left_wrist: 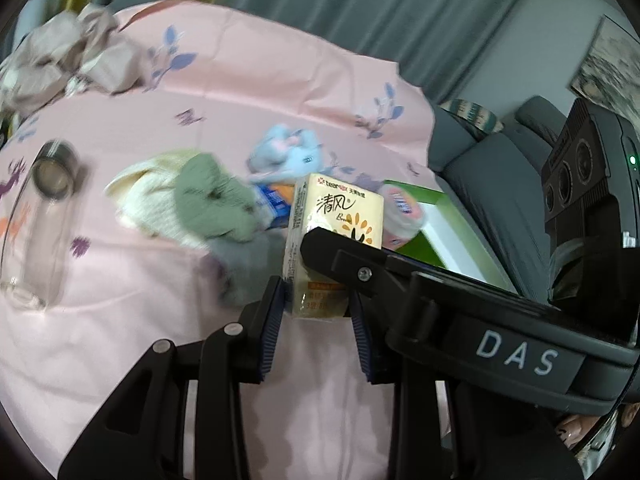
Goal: Organize soft objects
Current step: 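Carry the tissue pack into the green box and open the right tool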
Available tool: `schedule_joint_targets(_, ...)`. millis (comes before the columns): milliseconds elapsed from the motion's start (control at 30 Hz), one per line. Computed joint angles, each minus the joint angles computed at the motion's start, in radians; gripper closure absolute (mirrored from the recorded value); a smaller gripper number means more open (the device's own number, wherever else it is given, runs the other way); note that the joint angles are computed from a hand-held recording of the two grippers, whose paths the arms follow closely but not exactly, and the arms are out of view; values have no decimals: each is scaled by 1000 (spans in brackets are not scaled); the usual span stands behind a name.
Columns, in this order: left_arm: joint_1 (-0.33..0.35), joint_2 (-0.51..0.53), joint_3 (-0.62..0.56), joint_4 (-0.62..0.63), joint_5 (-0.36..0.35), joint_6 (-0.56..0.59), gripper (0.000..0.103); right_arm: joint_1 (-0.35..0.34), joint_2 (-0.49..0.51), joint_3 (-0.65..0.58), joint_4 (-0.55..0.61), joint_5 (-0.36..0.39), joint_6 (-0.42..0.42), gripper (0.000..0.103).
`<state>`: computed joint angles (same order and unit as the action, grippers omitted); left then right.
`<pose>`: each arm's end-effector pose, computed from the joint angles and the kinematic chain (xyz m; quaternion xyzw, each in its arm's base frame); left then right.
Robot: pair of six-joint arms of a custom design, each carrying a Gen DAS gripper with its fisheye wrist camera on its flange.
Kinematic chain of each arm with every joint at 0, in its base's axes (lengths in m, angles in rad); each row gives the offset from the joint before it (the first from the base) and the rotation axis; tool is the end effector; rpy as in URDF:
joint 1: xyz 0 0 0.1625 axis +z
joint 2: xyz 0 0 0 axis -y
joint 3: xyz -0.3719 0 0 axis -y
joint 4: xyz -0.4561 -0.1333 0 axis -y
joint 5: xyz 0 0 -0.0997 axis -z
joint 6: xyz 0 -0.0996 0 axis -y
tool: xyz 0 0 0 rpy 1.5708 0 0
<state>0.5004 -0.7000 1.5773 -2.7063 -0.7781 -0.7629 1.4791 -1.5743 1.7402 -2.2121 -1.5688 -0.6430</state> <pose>-0.5076 -0.5104 0.0092 0.0910 0.9116 -0.3761 0.1387 0.0796 -0.5925 0.4162 0.2647 -0.9351 0.2201 0.0837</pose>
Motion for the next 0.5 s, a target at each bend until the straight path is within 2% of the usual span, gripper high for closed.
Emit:
schedule_joint_targets(200, 0, 97, -133, -5, -48, 114, 73, -43, -21, -29, -31, 36, 25, 51)
schedule_joint_targets(367, 5, 188, -266, 28, -91, 187, 73, -90, -23, -70, -49, 64, 74, 51)
schedule_joint_targets(500, 6, 275, -393, 76, -114, 238, 73, -143, -20, -112, -52, 114, 128, 51)
